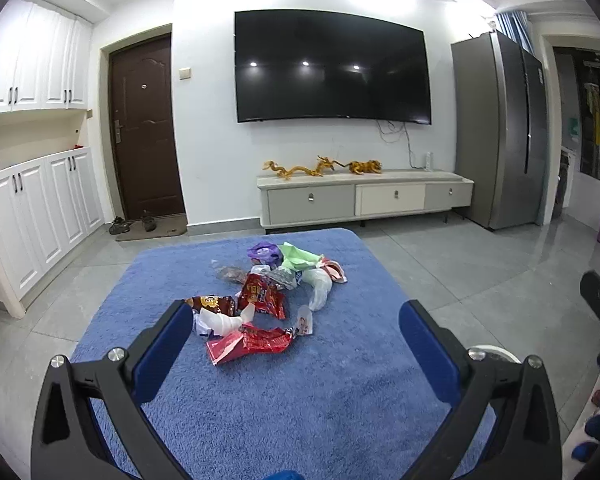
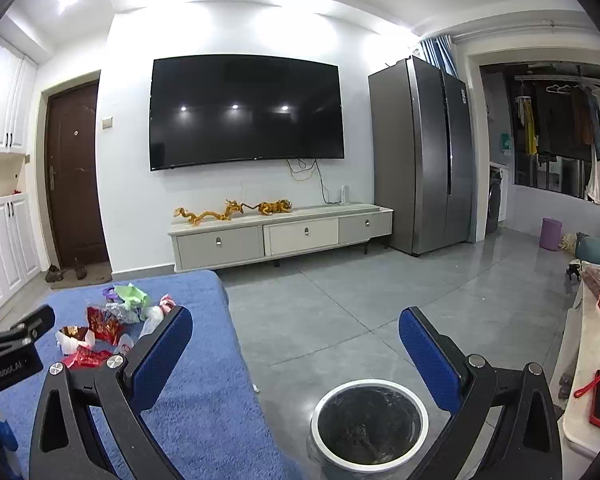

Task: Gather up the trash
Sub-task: 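Move both tools from the trash bin toward the wrapper pile on the rug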

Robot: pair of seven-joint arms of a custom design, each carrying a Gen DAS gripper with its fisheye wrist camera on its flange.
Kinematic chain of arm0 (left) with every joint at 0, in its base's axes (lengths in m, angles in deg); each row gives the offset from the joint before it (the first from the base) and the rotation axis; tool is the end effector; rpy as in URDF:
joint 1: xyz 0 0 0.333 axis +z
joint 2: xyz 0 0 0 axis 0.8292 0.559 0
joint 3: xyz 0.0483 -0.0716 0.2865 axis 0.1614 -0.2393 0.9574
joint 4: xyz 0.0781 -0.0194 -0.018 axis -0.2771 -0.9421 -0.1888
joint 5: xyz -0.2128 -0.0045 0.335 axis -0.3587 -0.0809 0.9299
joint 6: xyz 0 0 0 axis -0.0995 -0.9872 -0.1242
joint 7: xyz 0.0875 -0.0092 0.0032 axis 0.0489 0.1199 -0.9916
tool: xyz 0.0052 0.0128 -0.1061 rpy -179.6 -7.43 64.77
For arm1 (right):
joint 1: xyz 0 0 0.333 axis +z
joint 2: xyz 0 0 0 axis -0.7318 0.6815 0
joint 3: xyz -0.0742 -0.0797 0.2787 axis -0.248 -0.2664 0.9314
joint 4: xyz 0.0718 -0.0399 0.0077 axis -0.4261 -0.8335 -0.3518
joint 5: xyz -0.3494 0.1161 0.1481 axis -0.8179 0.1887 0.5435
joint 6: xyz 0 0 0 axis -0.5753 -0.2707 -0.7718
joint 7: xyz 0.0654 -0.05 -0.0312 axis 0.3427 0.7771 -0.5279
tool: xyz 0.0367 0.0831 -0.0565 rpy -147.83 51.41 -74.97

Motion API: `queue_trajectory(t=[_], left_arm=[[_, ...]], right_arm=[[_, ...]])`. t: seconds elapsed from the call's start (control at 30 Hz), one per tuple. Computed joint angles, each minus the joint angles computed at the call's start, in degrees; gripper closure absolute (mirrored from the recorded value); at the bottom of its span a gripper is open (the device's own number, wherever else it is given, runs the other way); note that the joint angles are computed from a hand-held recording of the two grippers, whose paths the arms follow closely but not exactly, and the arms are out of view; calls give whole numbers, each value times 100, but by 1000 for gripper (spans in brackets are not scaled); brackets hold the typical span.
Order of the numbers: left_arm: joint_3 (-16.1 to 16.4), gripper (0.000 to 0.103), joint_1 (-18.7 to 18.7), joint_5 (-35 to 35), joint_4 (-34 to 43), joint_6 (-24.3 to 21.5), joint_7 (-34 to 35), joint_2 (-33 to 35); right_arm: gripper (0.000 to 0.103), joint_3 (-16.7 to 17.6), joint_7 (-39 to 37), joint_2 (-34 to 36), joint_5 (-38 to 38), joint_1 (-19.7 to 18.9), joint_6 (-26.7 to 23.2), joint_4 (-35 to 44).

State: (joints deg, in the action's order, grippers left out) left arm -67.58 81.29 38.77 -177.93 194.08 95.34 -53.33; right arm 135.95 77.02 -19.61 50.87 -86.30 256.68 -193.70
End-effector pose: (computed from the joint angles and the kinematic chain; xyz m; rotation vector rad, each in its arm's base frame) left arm 0.4237 -0.0949 0.5325 -1.6022 1.3226 -0.8100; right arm 0.4213 0.2206 0.5199 -1.4017 1.4066 -1.0500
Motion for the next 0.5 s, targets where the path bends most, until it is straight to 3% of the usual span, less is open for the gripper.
queue_trajectory(t=[0.1,0.27,0.37,0.5], left_arm=[[54,0,72,15,-45,136,-30,-66],[-206,0,665,7,-62,374,-117,-281],[-146,0,784,-125,-49,463,39,-247],[-322,0,1154,-270,29,455,136,-96]], right_arm=[[0,-42,-25,176,42,20,222,-12],[0,-44,-263,421,273,-3,443,9],[0,59,-406,514,438,-172,353,112],[0,211,-440,643,493,-378,282,194]])
